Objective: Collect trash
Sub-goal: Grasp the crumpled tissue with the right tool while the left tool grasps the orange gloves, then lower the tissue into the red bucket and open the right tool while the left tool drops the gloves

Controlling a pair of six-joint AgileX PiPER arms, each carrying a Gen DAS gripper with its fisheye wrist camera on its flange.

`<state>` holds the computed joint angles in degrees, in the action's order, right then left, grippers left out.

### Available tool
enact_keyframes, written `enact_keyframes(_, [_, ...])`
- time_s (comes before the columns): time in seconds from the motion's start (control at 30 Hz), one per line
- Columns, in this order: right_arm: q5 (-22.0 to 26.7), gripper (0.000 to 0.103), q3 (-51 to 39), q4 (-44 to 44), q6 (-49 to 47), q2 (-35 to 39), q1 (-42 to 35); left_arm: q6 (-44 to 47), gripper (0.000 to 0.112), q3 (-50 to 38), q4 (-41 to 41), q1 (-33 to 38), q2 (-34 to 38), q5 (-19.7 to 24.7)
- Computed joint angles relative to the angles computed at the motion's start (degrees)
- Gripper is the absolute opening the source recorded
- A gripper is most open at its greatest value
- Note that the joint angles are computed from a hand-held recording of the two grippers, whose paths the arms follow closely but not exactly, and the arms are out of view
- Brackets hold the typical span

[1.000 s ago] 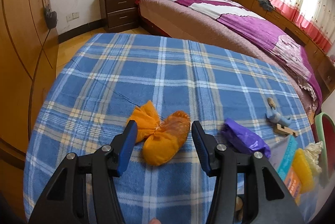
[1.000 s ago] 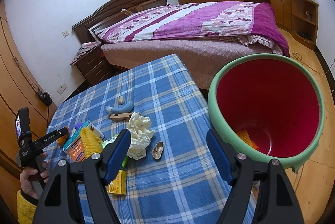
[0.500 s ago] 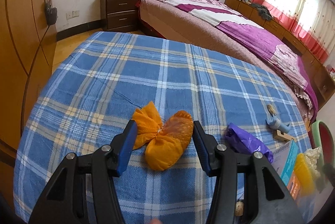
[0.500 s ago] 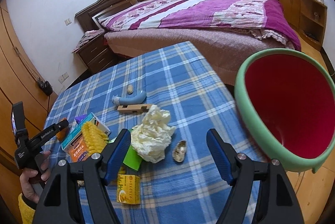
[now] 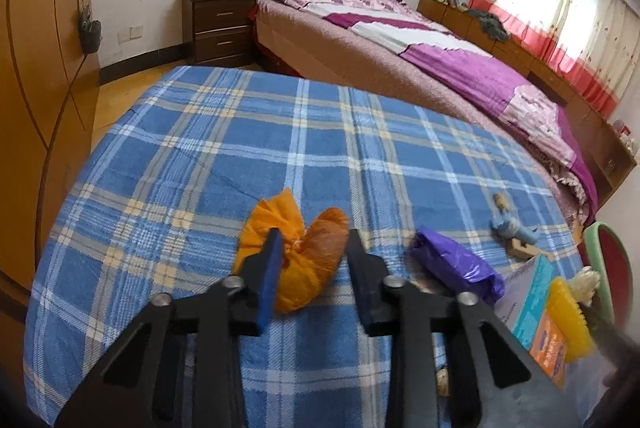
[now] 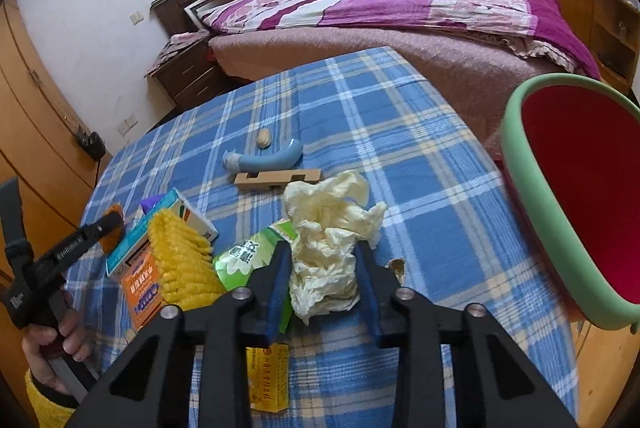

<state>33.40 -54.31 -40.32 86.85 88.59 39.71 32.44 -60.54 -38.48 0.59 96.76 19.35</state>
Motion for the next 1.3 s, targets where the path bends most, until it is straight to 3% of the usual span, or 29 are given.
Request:
enact_keyframes(0.03, [0.37,0.029,-0.11,-0.74,0.29,-0.02,0.36,0.9,0.024,0.22,-0.97,0.12,-0.21,-0.14])
enact_keyframes(0.1, [0.22,0.016,0.37,-2.04,1.37,-0.55,0.75,3.07,0.021,0.24,-3.11,0.44,-0.39,0.24])
enact_keyframes(0.33, [-0.73,0.014,3.69,-4.36,4.56,-4.52,1.58,3.35,0.016,1.0,-4.34,0.6,-2.42,1.67])
enact_keyframes(0.63, [0.41,0.013,6.98,-9.8,11.31,-10.91,4.4,6.52,0.016,5.06,-8.04,-0.23,-11.94,5.36])
enact_keyframes(0.9, [6.89,0.013,10.02,-14.25,17.85,-18.35,10.41,2.91,0.016,7.0,-6.14,-3.97,-19.56,8.92])
enact_keyframes(1.3, [21.16,0.013,15.87,-16.75,25.18,-31.6,19.32,-12.7,0.016,6.52,6.42,-18.62,-23.89,7.64])
